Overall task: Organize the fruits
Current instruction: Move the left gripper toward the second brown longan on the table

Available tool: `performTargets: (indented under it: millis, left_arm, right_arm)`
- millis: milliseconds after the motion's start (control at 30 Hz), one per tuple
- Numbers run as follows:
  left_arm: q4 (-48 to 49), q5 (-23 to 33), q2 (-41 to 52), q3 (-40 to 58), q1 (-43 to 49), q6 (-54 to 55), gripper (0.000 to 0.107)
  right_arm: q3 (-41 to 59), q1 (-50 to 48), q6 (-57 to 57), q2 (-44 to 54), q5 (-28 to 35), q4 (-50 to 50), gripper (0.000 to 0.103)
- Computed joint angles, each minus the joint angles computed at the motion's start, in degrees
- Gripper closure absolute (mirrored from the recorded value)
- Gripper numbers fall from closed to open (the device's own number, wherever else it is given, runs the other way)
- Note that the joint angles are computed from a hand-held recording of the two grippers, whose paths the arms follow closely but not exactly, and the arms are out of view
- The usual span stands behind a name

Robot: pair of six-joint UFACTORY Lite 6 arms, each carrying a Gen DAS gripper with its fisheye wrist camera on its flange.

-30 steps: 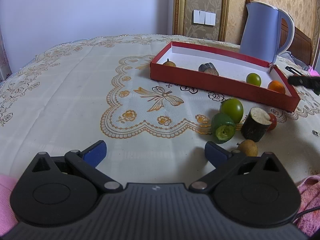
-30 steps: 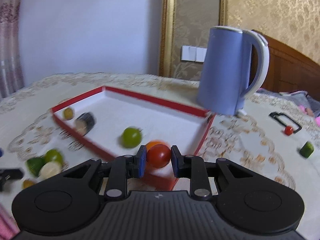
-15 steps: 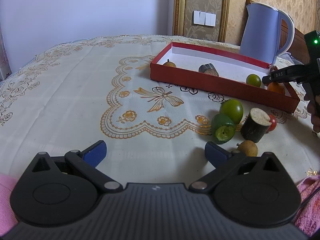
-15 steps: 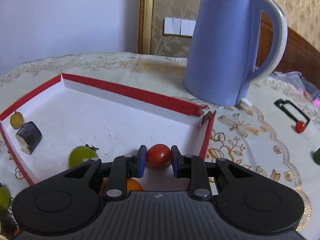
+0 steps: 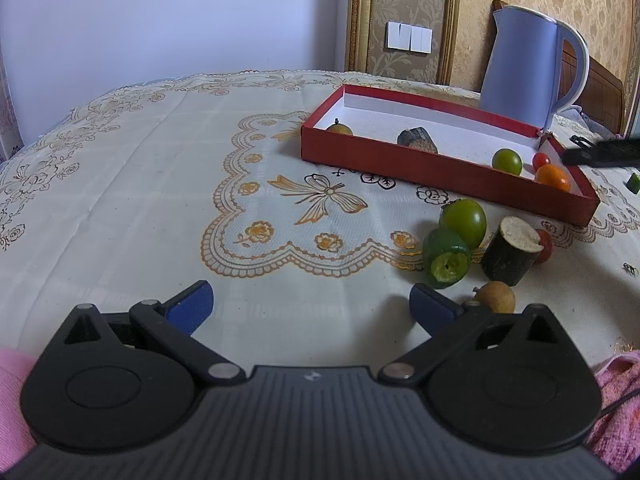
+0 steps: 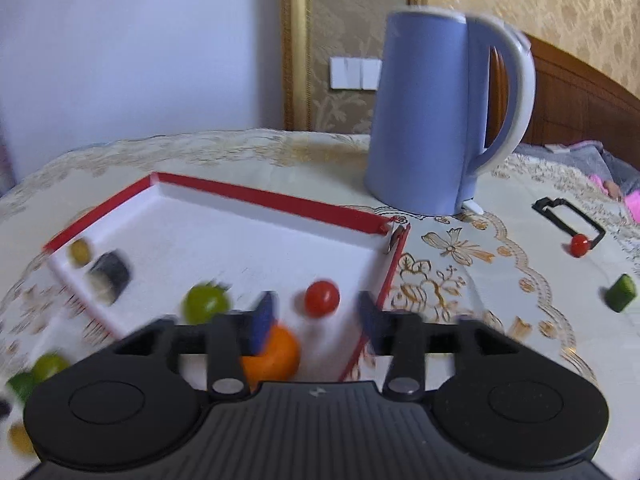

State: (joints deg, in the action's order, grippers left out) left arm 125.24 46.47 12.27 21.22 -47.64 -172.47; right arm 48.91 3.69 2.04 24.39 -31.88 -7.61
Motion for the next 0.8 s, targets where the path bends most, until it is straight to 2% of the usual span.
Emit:
performTargets:
  millis: [133, 200, 267, 367, 533, 567, 600, 667, 733, 800]
  left_arm:
    - [-0.04, -0.03, -0.01, 0.02, 0.01, 0.04, 0.004]
    - [-0.28, -0.1, 0.0, 0.12, -0.03, 0.32, 0.004]
    - [-0.25, -0.15, -0.03, 0.1, 0.03, 0.36, 0.004]
    - [-0.53, -0.35, 0.01, 0.27, 0.08, 0.89, 0.004]
    - [-1.04, -0.38, 0.23, 0.48, -0.22, 1.24, 0.004]
    - [-1.4, -0.45, 0.26, 0.59, -0.4, 1.52, 0.004]
    - [-1.45, -0.44, 0.26, 0.59, -0.46, 1.56, 0.004]
    - [-1.62, -0.54, 0.26, 0.72, -0.52, 1.64, 0.004]
    - [-2.15, -0.69, 0.38, 0.93, -0.6, 2.39, 0.004]
    - [-2.22, -0.73, 0.34, 0.97, -0.62, 2.37, 0.004]
  right_arm:
    - [-18.39, 0.05, -2.46, -12.47, -9.59, 0.65, 0.033]
    - [-24.94, -0.62, -0.73, -17.0, -11.28, -1.02, 0.033]
    - [-30.56, 0.25, -1.99, -18.36, -16.13, 0.38, 0.033]
    - [-34.07, 5.94, -7.08, -14.28, -23.68, 9.19, 0.033]
    - [-31.36, 4.62, -3.54, -9.97, -21.49, 6.03, 0.033]
    - [-31.63, 3.91, -2.68, -9.82, -22.43, 5.63, 0.032]
    - [-31.28, 3.54, -2.64, -9.42, -22.01, 5.73, 0.026]
    - [-29.49, 1.5, -0.52, -8.27, -19.16, 2.78, 0.025]
    - [-29.13, -0.82, 2.35, -7.96, -19.19, -0.93, 0.025]
    - [-28.74, -0.24, 1.69, -7.64, -18.69, -0.51, 0.019]
